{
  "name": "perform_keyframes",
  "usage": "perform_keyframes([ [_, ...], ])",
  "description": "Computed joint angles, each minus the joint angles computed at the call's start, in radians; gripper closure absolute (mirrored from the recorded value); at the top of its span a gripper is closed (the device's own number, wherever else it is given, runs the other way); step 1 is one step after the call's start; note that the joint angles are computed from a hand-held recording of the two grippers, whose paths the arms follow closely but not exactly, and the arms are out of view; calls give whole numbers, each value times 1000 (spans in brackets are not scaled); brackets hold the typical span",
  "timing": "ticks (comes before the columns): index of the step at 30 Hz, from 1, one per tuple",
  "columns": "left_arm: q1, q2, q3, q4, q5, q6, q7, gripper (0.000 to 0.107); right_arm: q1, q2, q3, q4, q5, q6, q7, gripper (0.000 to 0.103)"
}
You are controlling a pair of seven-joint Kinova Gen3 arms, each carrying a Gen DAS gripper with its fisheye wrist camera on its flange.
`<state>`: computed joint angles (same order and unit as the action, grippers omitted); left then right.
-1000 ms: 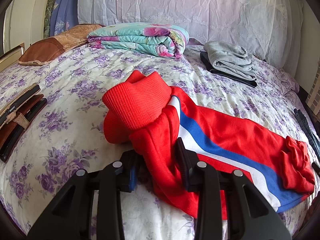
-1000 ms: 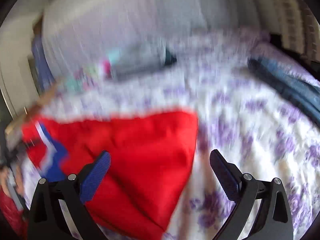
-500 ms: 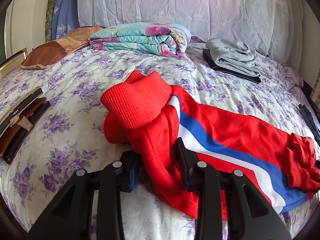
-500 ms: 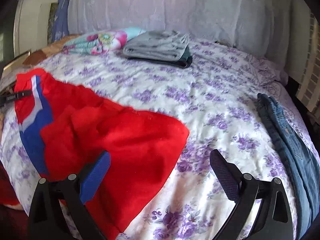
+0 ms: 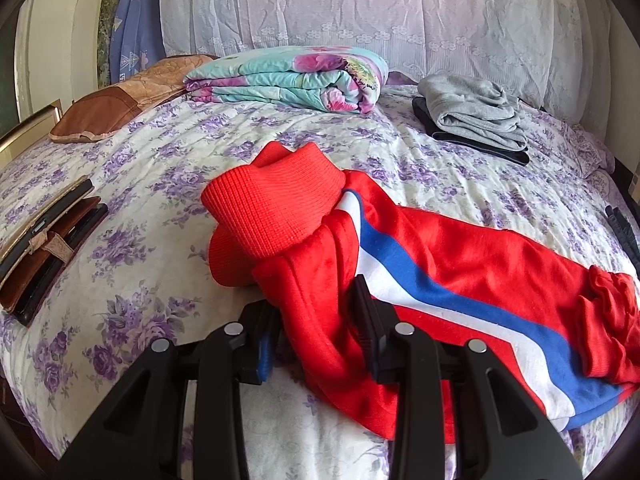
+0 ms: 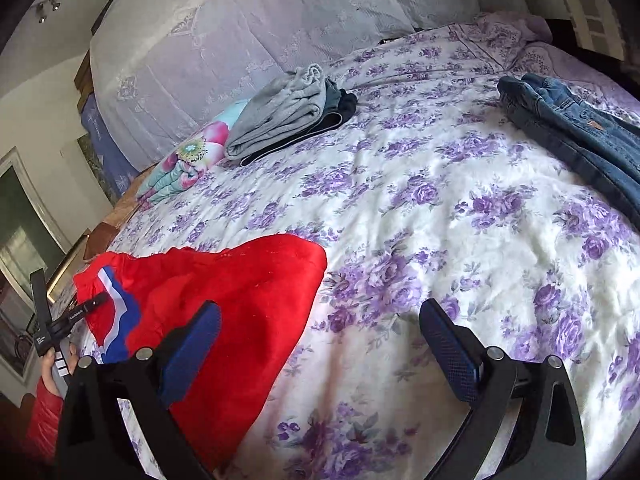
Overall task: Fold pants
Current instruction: 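Grasp the folded pants edge with the left gripper and hold it, then lift the red cuff end with the left gripper and fold it over the bundle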
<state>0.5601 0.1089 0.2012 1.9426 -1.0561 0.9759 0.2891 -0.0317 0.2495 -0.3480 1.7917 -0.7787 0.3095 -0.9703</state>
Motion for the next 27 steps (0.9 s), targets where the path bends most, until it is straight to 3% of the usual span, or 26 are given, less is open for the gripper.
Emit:
perform_keyframes([
  [6, -9, -19, 6, -5, 12, -5, 16, 77, -58, -4, 36, 0, 96, -22, -69, 3],
  [17, 95, 53, 22, -131, -27, 220, -49, 83, 1, -5, -21, 13, 51, -35, -33, 3],
  [27, 164, 68, 27, -209, -70, 307, -94, 84, 16, -7, -33, 17, 25, -37, -5, 3],
])
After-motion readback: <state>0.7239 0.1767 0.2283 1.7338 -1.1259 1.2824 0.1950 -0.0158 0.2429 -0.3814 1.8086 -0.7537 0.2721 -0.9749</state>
